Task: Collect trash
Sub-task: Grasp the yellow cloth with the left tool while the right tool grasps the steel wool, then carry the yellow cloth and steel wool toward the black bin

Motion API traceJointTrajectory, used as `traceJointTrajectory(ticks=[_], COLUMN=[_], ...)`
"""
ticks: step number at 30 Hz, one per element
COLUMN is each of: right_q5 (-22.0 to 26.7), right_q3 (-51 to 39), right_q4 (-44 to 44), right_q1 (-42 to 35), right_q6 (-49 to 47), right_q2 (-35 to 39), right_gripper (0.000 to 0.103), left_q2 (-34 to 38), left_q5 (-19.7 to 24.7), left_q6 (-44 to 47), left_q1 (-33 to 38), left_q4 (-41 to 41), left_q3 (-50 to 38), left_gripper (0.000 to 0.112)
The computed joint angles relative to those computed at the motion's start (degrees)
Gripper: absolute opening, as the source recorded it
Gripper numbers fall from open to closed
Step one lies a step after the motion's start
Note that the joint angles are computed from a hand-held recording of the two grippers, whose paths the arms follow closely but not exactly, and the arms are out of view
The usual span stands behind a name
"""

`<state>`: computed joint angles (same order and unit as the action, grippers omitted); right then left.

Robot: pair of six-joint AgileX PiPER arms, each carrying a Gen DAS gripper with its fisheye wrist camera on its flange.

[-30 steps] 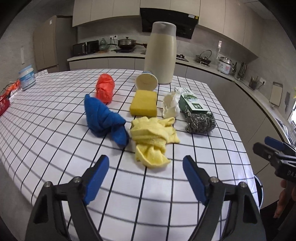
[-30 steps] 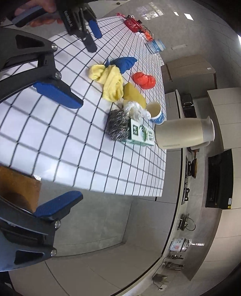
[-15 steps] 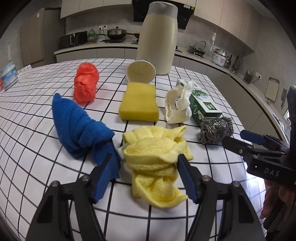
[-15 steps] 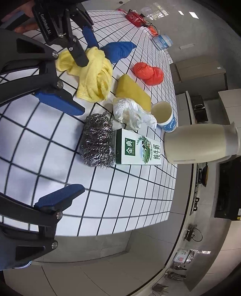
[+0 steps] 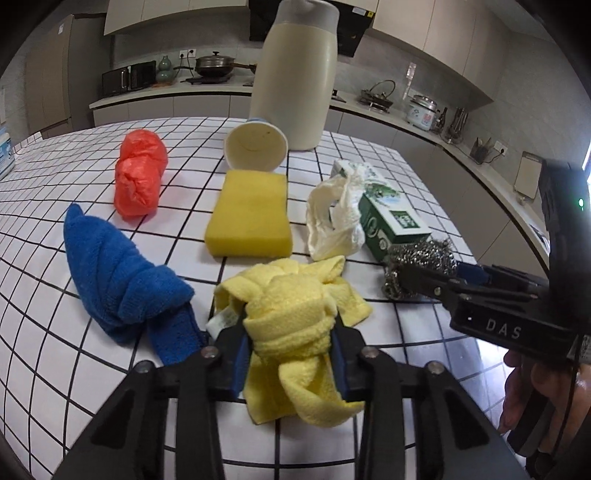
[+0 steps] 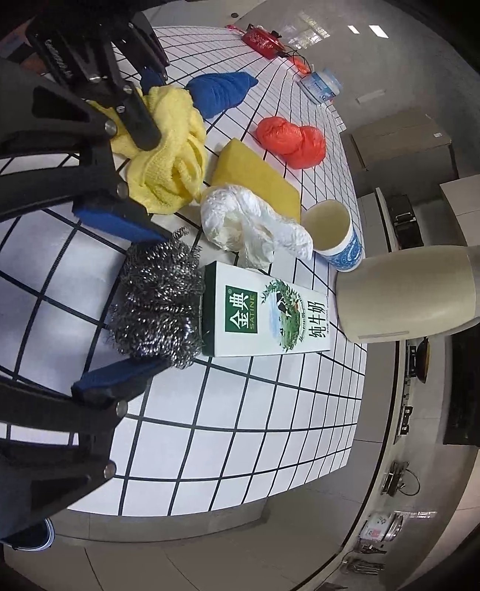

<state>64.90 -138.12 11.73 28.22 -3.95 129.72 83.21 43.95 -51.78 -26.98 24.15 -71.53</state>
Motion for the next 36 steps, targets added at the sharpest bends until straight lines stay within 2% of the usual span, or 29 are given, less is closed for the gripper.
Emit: traceJointTrajectory(ticks=[9, 16, 24, 36], right_q5=[-10.38, -14.75, -17.21, -15.61], right_q3=[22.02, 33.85, 44.94, 57.11], right_q4=[2.54, 3.21, 6.13, 11.68], right_q1=[-2.01, -4.57, -10.27, -24.94], right_q6=[-3.28, -5.19, -9.14, -17.69], right_q2=[-13.85, -22.46, -32.03, -45.33], right_gripper=[0.056, 0.056, 0.056, 0.056], left_q2=[-2.84, -2.18, 1.38, 10.35], left_q5=[3.11, 6.69, 10.05, 13.78], left_q6=[-3.59, -6.95, -9.64, -11.17], left_q1=[-4.35, -9.79, -16.92, -27.46], left_q4=[4.05, 7.98, 10.4, 12.61], left_q3=[-1.82, -4.25, -9.05, -21.23], left_gripper=[0.036, 0.036, 0.036, 0.036])
